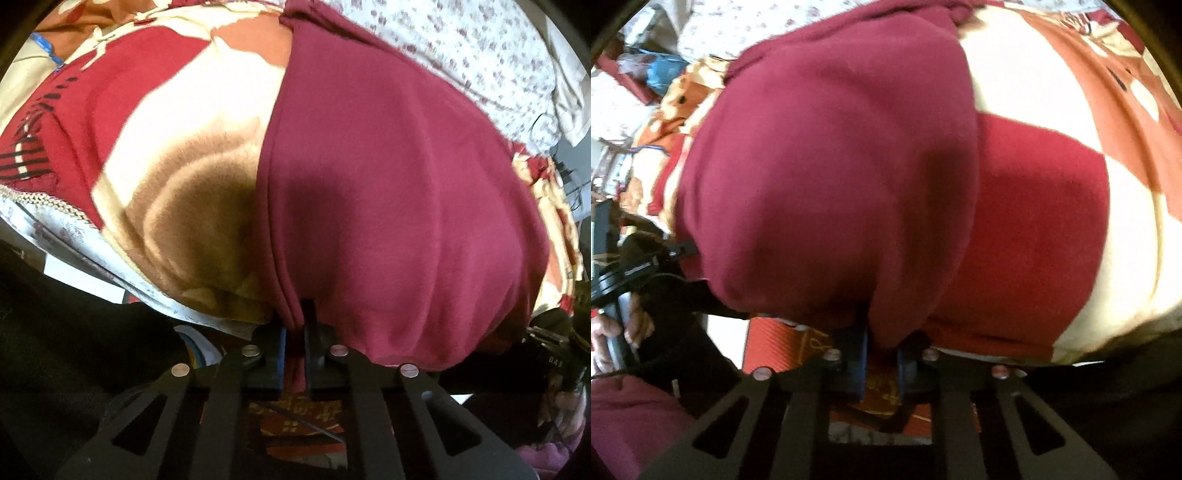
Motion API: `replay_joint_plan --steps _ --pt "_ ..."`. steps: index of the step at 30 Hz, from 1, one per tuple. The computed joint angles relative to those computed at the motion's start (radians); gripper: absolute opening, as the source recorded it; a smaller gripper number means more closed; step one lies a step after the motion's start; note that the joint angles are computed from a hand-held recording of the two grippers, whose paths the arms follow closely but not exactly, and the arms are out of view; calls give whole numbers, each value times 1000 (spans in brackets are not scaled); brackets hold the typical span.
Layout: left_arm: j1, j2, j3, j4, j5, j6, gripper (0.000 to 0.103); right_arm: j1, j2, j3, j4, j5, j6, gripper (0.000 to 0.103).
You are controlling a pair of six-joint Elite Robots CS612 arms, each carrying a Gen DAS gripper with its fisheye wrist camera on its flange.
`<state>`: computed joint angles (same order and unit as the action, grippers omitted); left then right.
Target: Fold small clothes
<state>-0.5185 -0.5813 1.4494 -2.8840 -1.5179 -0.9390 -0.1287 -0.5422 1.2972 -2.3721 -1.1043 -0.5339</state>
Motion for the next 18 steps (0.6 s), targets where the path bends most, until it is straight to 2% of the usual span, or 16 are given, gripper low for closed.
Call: replay_joint_plan --steps 5,12,16,18 --pt "-7 -42 59 -84 34 8 0 -32 -49 48 55 165 -74 11" --pt "-20 -91 123 -162 85 34 0 -59 -74 66 94 328 -105 11" --pt "-22 -127 165 -221 143 32 0 -73 -96 78 158 445 -182 11" --pt "-18 -133 168 -254 152 29 0 -79 -101 77 167 480 -194 11"
